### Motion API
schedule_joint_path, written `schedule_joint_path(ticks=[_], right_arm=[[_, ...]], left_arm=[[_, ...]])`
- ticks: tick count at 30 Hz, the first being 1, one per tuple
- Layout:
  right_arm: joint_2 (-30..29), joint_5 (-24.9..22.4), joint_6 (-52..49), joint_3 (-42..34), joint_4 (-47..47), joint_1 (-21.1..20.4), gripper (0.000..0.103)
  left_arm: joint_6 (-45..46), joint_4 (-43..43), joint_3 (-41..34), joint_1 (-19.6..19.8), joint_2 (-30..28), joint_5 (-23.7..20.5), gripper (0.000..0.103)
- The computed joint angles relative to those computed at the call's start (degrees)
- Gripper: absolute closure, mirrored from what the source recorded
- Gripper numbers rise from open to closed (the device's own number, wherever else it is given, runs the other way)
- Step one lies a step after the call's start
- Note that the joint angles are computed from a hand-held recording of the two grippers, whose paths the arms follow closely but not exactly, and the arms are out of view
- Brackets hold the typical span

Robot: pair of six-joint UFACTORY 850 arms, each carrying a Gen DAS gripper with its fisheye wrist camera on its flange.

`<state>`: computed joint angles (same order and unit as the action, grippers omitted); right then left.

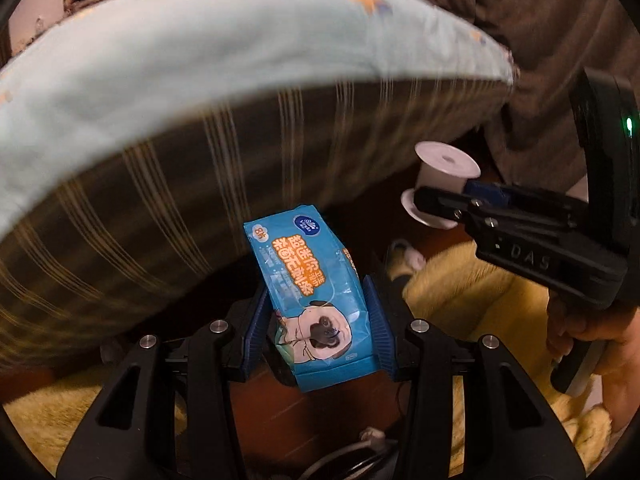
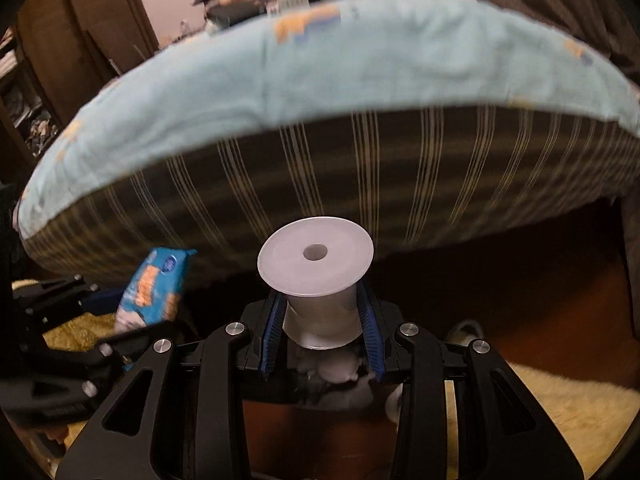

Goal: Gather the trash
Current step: 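Lower the tape roll and wipes packet below the bed edge and release both into the bin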

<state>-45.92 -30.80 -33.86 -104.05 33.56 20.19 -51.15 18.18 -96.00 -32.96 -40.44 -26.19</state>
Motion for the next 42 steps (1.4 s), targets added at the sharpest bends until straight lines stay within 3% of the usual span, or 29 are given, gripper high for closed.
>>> schedule_joint_path(ticks=[17,27,29,31,37,40,42], right_arm=[[-12.59,-10.09,13.69,-10.90,-9.14,0.56,0.066],[-15.04,-12.39,17.30,-14.22,-11.71,0.80,0.064],[-14.46,-11.93,17.94,-13.53,-11.71,0.79,0.057],[-14.09,-11.22,17.85,-12.79,-11.30,0.52,0.051],[-10.78,-8.07,16.30,-9.13,-8.15,-0.82,0.041],[-6.70,-3.78,13.41,-5.17,-4.96,-1.53,0.027],[-3.91,-0.43,12.25,-2.90,-3.47,-1.80,0.011]], left_arm=[[18.81,-23.54,-4.11,2.55,-10.43,-3.03,0.060],[19.98,-24.66,-6.73,2.74,-12.61,-4.81,0.057],[19.81,-24.58,-7.63,2.84,-13.22,-5.45,0.056],[18.89,-23.59,-7.65,2.75,-13.11,-5.55,0.044],[12.34,-15.69,-5.92,1.82,-10.32,-5.24,0.022],[7.64,-10.23,-4.29,1.12,-7.16,-5.22,0.015],[5.29,-7.53,-2.26,0.84,-4.47,-4.32,0.011]])
